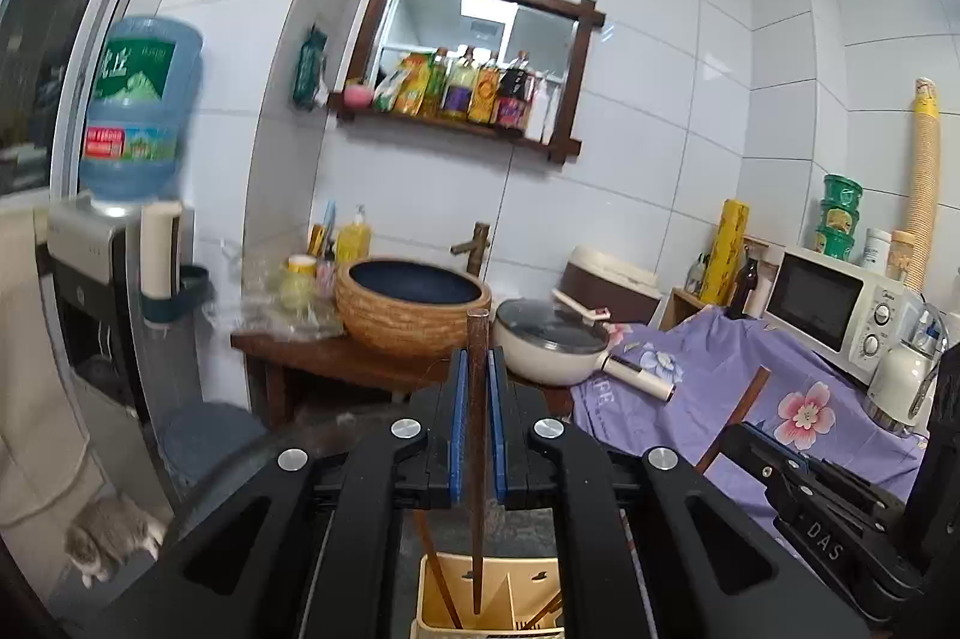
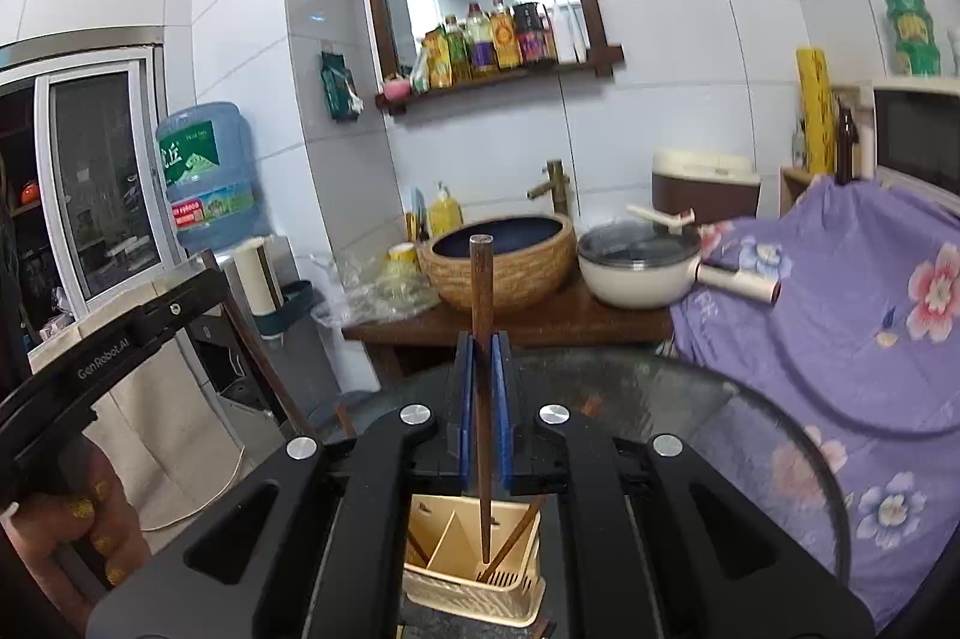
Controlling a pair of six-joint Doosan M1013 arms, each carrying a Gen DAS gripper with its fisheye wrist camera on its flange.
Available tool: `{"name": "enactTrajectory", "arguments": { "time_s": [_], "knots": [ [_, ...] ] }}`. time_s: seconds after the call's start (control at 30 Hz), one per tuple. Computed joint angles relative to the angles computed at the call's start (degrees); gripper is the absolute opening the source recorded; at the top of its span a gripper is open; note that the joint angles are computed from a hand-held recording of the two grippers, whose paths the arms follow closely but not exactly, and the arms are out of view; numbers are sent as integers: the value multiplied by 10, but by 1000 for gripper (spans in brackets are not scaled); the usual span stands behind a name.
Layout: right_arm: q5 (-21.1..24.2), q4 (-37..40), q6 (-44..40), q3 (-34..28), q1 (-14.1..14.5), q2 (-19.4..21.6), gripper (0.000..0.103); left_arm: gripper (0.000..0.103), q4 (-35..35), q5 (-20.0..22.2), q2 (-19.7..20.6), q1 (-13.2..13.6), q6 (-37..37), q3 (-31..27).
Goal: Organize utensils
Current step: 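Open both tools to release the chopsticks into the basket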
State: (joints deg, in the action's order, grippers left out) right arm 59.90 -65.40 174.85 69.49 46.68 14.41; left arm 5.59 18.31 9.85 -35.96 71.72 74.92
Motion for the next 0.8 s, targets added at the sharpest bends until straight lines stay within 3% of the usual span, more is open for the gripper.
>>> {"name": "enactTrajectory", "arguments": {
  "time_s": [0.07,0.2,0.4,0.8],
  "knots": [
    [-6,8,12,14,-3,0,7,7,1,-1,5,3,-17,10],
    [-26,37,27,32,-12,-1,7,7,-68,20,15,11,30,20],
    [-42,59,44,49,-19,-2,7,7,-106,40,21,19,60,34],
    [-41,79,42,57,-26,2,7,7,-127,66,30,20,91,37]
  ]
}}
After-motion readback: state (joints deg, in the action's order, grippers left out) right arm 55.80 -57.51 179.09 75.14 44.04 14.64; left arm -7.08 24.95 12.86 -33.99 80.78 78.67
